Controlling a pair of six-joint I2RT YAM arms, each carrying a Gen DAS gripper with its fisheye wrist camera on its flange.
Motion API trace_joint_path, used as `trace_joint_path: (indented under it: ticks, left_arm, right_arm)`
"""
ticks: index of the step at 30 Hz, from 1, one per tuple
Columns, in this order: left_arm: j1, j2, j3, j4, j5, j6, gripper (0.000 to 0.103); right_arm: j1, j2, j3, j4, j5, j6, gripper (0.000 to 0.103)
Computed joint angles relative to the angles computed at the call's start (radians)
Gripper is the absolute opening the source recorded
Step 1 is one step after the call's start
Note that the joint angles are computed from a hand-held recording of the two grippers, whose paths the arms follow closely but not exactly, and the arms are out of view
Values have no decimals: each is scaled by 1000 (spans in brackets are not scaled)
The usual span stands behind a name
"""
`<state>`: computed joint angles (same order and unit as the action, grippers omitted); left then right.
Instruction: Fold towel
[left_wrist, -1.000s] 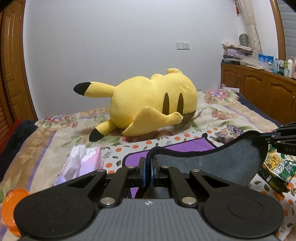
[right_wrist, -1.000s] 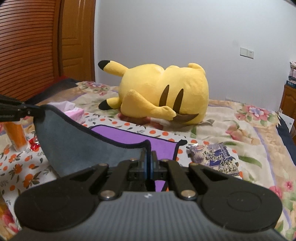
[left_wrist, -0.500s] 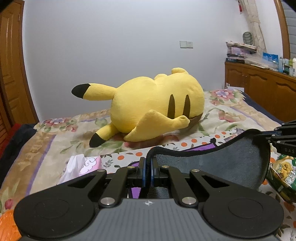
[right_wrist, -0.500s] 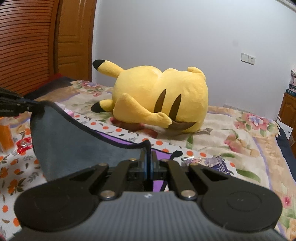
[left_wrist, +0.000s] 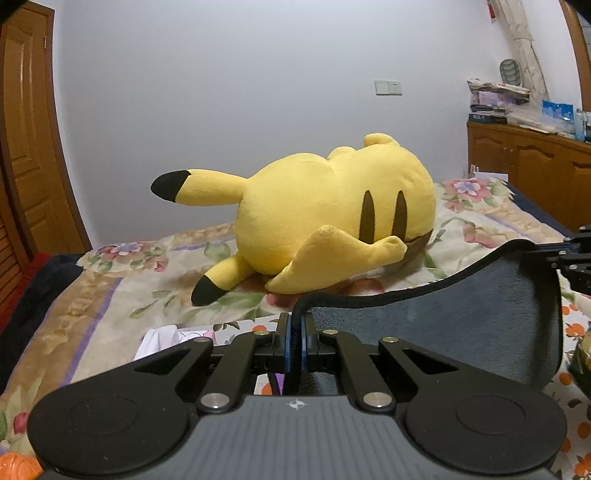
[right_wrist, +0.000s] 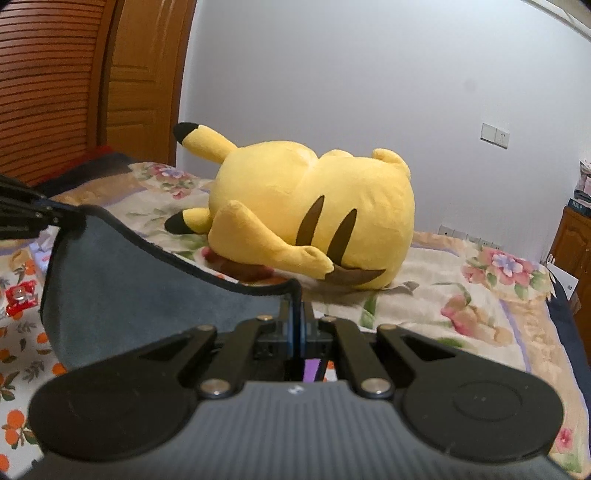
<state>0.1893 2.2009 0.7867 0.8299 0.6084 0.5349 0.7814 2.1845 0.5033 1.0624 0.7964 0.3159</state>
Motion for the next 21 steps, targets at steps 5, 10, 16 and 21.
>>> trace_joint_path:
  ticks: [5, 10, 16, 21]
  left_arm:
    - [-15, 24, 29, 17, -28, -21, 6]
    - [-39, 47, 59, 28, -61, -41, 6]
    - [-71, 60, 92, 23, -91, -32, 6]
    - [-95, 102, 144, 15, -135, -43, 6]
  right_arm:
    - [-19, 19, 9, 22, -5, -31, 4]
    - [-41, 49, 25, 52, -13, -26, 4]
    - [-67, 78, 70, 42, -32, -49, 4]
    - [-101, 93, 104, 24, -48, -65, 4]
